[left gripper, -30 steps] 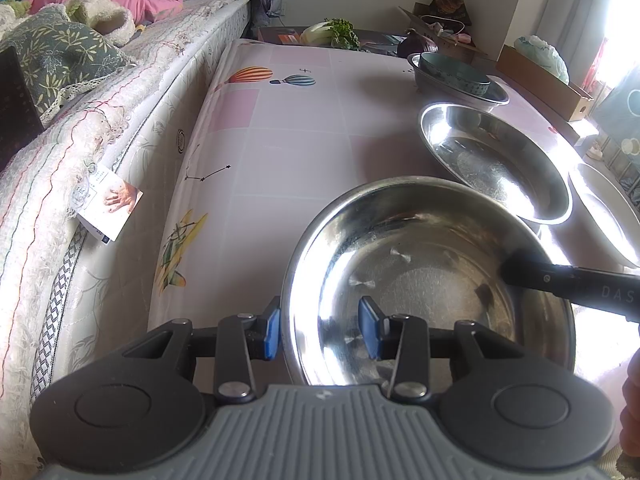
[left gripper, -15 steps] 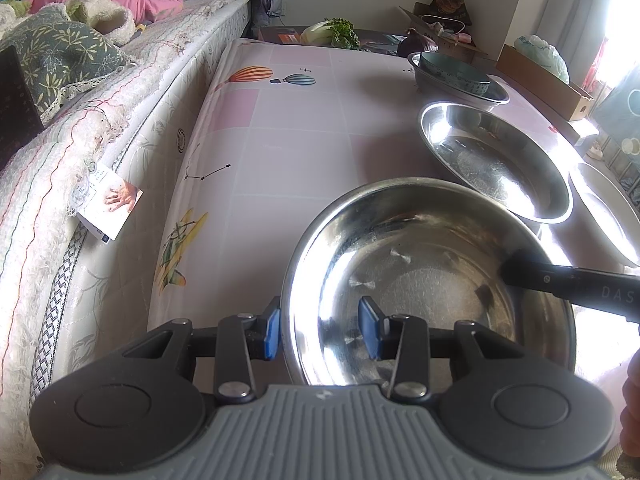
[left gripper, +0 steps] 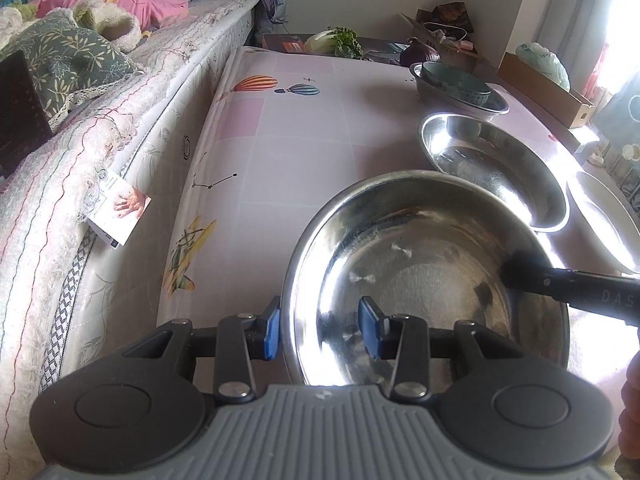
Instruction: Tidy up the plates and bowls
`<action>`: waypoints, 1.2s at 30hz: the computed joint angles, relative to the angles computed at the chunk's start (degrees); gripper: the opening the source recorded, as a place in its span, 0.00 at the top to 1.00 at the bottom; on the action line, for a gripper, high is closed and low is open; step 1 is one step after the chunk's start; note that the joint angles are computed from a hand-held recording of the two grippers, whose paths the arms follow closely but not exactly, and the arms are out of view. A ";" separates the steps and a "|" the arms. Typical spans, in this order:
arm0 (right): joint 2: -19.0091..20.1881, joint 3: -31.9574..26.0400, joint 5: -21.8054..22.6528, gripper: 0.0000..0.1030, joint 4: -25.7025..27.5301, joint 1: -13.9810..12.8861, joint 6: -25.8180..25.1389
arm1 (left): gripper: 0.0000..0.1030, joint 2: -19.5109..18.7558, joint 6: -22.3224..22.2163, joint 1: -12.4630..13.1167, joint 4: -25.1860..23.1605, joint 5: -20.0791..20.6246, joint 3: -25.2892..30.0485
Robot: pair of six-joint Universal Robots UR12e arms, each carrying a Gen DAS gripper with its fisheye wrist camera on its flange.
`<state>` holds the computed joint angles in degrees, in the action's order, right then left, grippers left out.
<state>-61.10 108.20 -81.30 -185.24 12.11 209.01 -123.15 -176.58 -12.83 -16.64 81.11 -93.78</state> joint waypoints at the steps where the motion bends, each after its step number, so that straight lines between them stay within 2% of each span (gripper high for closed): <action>1: -0.08 0.05 0.09 0.82 -0.13 -0.06 -0.11 | 0.61 0.10 -0.05 -0.03 0.24 0.11 -0.11; 12: -0.80 0.58 0.29 0.82 -2.48 -0.32 -0.41 | 0.61 0.80 -0.10 -0.48 2.70 1.27 -0.44; 20: -1.99 1.67 -1.55 0.82 -4.51 -0.72 0.91 | 0.61 0.38 1.16 -0.98 3.75 -0.21 1.03; 28: -3.23 2.50 -4.34 0.82 -6.04 -2.29 2.18 | 0.61 -1.73 3.91 -2.34 3.95 -2.03 5.57; 36: -3.25 1.50 -7.99 0.82 -3.57 -4.51 1.84 | 0.61 -6.42 4.56 -3.78 1.08 -5.13 13.42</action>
